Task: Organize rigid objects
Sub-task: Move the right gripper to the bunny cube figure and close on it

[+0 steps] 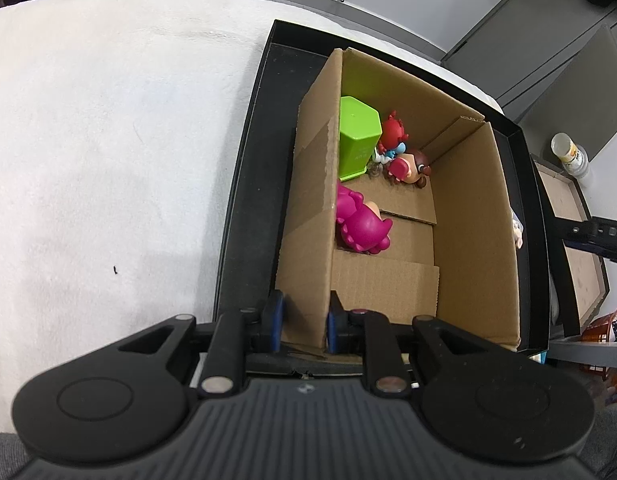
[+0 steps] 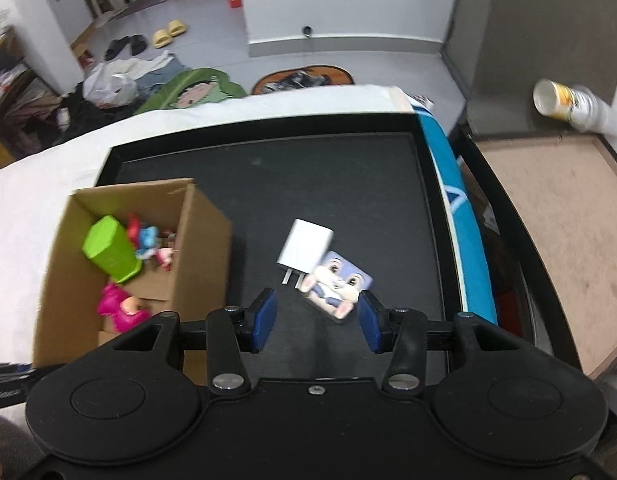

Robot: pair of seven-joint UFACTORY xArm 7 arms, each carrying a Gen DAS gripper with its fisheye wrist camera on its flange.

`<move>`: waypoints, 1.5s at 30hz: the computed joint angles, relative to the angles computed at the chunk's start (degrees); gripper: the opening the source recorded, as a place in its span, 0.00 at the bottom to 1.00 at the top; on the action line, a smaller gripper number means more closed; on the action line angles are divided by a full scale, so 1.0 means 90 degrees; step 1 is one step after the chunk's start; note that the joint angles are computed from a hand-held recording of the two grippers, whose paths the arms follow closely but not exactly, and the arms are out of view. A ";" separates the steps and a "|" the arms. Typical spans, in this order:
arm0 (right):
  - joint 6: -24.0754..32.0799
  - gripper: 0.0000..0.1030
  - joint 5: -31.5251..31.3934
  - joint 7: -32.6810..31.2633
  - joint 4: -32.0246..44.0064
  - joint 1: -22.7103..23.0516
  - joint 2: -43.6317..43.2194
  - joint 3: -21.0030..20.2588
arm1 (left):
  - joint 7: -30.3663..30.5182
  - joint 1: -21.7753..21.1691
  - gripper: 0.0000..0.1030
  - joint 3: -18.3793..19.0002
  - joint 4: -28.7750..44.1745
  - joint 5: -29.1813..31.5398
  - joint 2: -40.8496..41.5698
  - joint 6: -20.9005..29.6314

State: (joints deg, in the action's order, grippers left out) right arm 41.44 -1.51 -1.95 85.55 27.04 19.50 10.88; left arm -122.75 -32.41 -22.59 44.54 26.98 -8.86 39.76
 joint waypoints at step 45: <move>0.0183 0.32 -0.0607 0.1125 0.0792 0.0234 0.1178 -0.0336 | 0.0233 -0.0042 0.19 0.0067 0.0085 -0.0060 0.0108 0.0023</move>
